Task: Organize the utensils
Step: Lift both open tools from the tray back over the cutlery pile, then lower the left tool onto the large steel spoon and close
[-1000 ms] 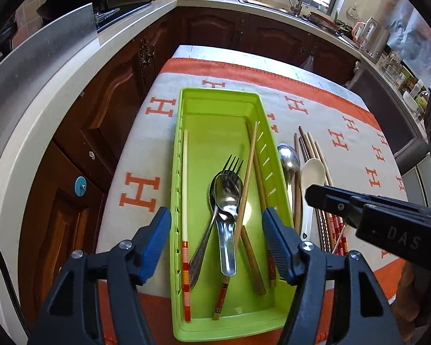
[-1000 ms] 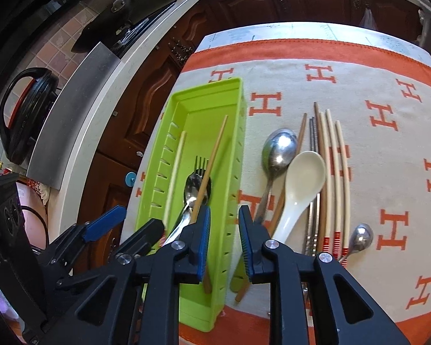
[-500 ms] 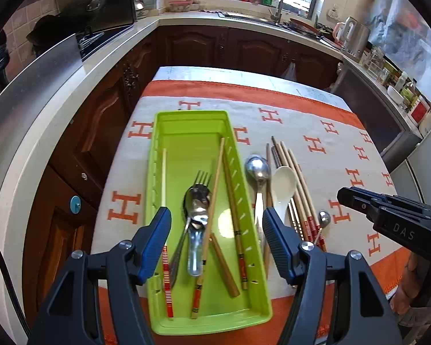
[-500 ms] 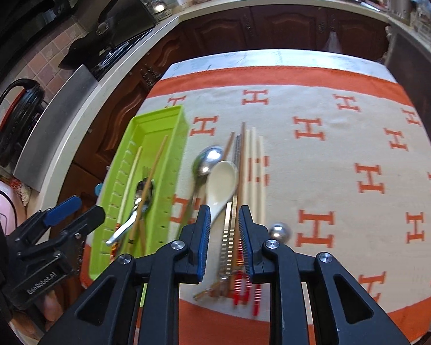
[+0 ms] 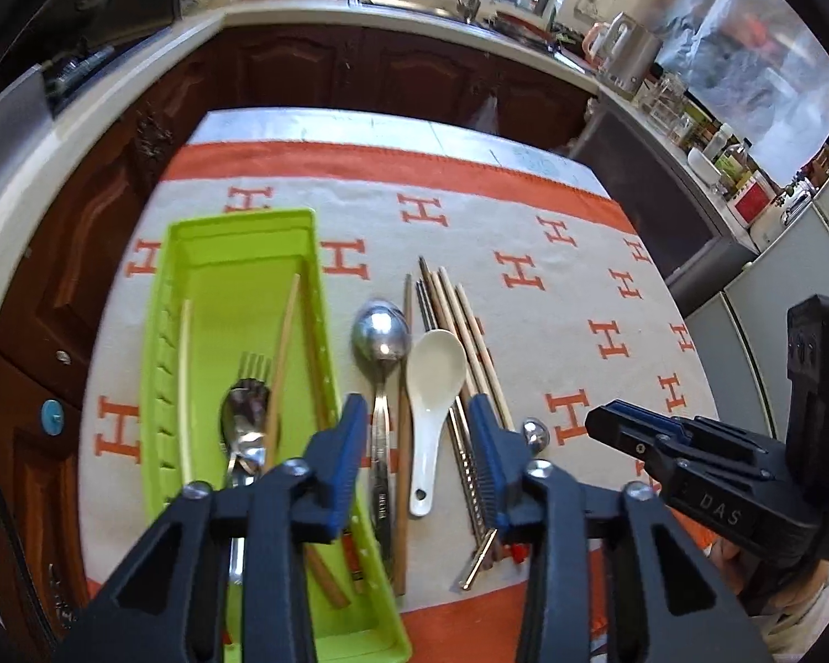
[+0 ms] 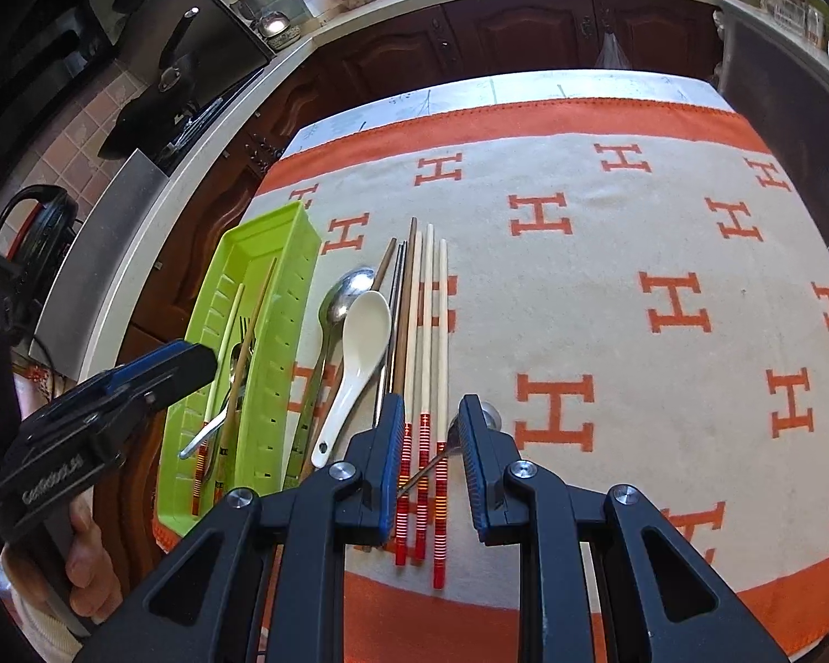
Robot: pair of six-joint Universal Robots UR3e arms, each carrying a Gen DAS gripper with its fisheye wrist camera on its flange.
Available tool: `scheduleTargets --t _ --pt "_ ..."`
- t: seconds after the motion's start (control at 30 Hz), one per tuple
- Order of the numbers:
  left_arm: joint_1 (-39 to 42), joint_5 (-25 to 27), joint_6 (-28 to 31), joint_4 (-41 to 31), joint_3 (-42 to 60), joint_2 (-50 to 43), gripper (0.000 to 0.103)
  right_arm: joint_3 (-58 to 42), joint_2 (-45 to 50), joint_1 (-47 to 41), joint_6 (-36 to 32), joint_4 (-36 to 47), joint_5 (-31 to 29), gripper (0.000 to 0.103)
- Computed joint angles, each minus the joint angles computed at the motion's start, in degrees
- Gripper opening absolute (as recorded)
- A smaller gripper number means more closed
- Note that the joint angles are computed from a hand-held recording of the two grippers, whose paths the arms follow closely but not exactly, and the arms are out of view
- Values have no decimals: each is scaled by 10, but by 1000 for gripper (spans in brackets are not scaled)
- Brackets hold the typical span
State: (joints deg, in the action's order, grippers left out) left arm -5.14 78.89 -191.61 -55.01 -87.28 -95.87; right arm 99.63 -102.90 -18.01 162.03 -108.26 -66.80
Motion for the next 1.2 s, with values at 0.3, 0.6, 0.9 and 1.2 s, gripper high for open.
scheduleTargets --t 0.3,0.6,0.9,1.2 --pt "-8 -21 -4 -114 191 -156 14 -9 23 -33 -17 8 39 21" --pt "-28 40 -33 -243 343 -265 12 -27 57 -35 -9 -3 52 21" --pt "-23 55 -52 -253 366 -306 12 -31 72 -30 -2 -13 57 21" --pt "-42 86 -52 -265 423 -344 12 -29 79 -26 2 -18 53 21"
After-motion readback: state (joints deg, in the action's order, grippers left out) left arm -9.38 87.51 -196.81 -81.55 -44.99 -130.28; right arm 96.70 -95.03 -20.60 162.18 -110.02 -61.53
